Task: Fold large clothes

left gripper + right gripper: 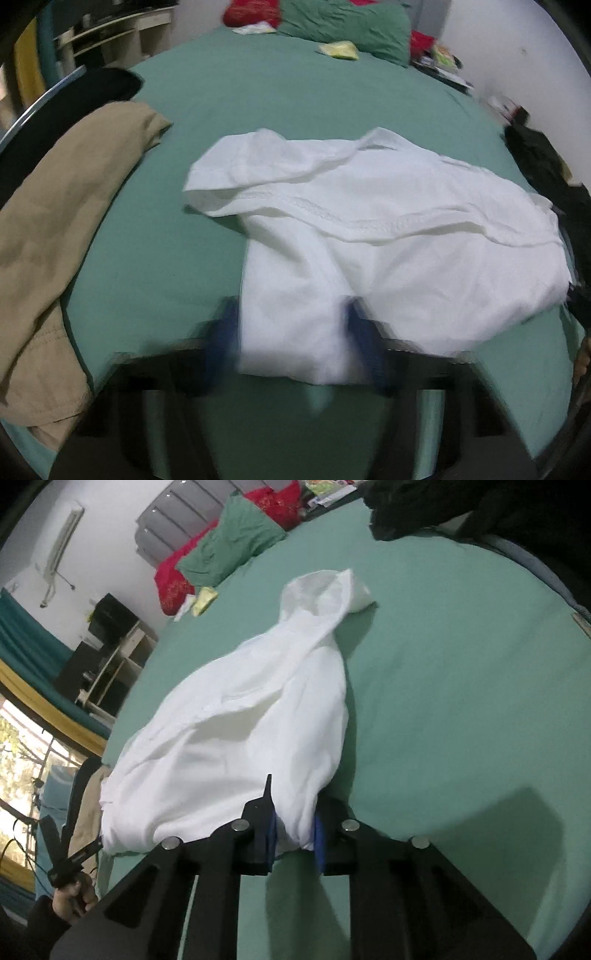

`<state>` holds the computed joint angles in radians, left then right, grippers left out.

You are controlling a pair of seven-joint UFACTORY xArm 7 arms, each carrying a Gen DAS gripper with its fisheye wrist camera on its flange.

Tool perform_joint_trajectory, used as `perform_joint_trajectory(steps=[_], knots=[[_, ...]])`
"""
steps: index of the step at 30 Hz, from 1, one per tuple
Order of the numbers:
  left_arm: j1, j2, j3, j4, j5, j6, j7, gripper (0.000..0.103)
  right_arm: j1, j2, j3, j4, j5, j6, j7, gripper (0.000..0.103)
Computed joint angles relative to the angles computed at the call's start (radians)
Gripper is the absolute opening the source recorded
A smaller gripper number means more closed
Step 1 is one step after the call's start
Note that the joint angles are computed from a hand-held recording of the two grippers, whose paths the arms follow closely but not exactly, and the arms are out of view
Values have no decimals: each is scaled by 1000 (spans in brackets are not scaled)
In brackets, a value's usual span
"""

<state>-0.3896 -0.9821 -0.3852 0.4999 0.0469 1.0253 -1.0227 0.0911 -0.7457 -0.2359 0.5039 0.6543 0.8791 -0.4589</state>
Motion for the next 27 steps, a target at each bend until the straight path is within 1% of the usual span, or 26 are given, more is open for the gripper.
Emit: perform_joint_trajectory(steps=[1, 4, 8, 9, 12, 14, 15, 16, 17, 19, 21, 22, 24, 26, 27], knots=[[-5, 23, 1, 26, -7, 20, 8, 12, -4, -9, 4, 3, -13, 13, 1, 13], [-10, 47, -28, 95, -7, 110, -1, 9, -24, -60, -7, 17, -43, 61, 9, 12], [-28, 57, -67, 194, -22, 241, -24, 9, -75, -169, -26, 22, -114, 142, 17, 11], [-37, 64, -82, 223, -36, 288, -33, 9, -92, -203, -38, 23, -140, 183, 22, 11], [-52, 85, -110, 272, -78, 372, -71, 10, -126, -267, -47, 1, -196, 258, 27, 11], [-58, 77, -119, 271, -101, 381, -112, 11, -141, -278, -42, -14, -233, 285, 23, 11], [-55, 78, -126, 274, -106, 395, -135, 13, -144, -271, -33, -20, -251, 289, 20, 12], [-48, 85, -126, 272, -106, 393, -151, 19, -147, -266, -38, -22, -263, 289, 7, 13], [-43, 84, -130, 277, -109, 403, -179, 22, -146, -258, -33, -23, -270, 277, -3, 13], [-21, 103, -149, 296, -90, 408, -226, 35, -146, -234, -33, -13, -275, 277, -7, 21], [5, 120, -177, 341, -35, 437, -259, 41, -145, -228, -20, -8, -280, 246, -20, 25], [19, 138, -191, 366, -6, 454, -268, 42, -150, -229, -18, -7, -291, 248, -23, 29], [46, 172, -208, 408, 42, 476, -287, 45, -142, -213, -17, 6, -290, 227, -34, 32], [60, 196, -212, 432, 71, 474, -306, 47, -143, -216, -10, 5, -296, 208, -39, 39], [67, 216, -218, 448, 86, 464, -314, 47, -142, -207, -6, 8, -299, 199, -37, 45]])
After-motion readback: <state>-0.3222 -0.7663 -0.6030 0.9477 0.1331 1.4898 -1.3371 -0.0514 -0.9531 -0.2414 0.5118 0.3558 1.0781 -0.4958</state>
